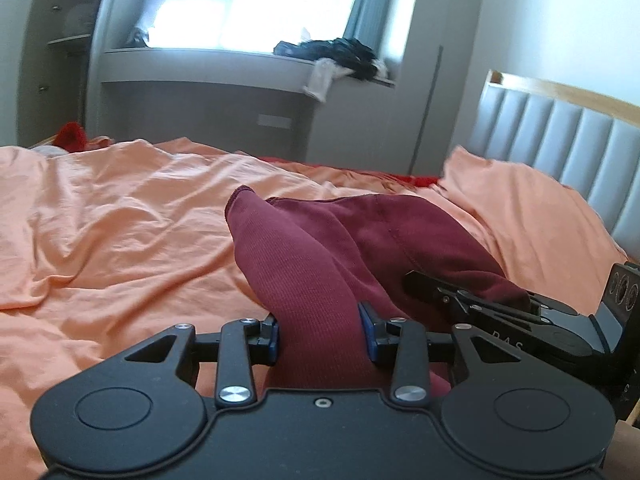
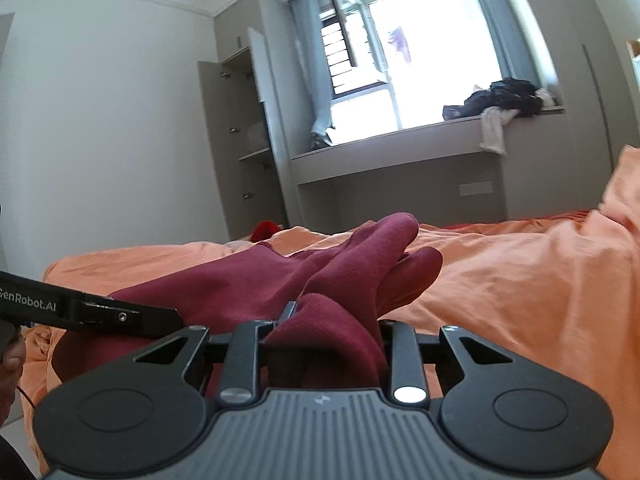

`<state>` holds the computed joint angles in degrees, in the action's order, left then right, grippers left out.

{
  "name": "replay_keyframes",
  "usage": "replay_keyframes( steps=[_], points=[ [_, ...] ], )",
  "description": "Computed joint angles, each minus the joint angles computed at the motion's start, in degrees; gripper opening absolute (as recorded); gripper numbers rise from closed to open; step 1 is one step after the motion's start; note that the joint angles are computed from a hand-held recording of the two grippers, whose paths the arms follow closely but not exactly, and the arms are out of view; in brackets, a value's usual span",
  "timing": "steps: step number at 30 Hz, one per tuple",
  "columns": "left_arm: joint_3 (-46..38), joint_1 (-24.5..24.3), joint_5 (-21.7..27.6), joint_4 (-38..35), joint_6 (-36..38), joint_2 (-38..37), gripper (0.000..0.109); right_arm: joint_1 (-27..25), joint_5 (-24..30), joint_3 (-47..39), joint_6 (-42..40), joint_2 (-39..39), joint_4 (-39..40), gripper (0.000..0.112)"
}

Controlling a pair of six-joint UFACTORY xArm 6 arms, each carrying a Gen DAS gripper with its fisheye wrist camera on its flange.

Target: Fold small clothes

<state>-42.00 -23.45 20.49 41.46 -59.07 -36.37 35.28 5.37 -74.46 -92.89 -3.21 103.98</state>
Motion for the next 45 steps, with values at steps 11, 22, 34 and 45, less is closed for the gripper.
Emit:
replay_keyframes(
  steps=[11,22,34,45],
  points=[
    [7.92,7.25,-9.08,-10.45,5.03,-1.01,0.044,0.97,0.09,-2.77,14.54,6.75,-15.46,0.035],
    [9.01,7.20,-7.60,0.53,-6.84,-2.64,0.053,1.67,-1.55,-1.63,16.66,6.13,-18.00,0.054],
    [8.39,4.63,0.62,6.30,-13.20,-5.14,0.085,1.85,-4.55,0.94,18.73,4.30,-19.11,0.089],
    [7.73,1.28,8.40,11.26,-17.95,-7.20,0.102,2.36,-7.58,2.57,18.13,2.56,-17.70,0.103]
  ],
)
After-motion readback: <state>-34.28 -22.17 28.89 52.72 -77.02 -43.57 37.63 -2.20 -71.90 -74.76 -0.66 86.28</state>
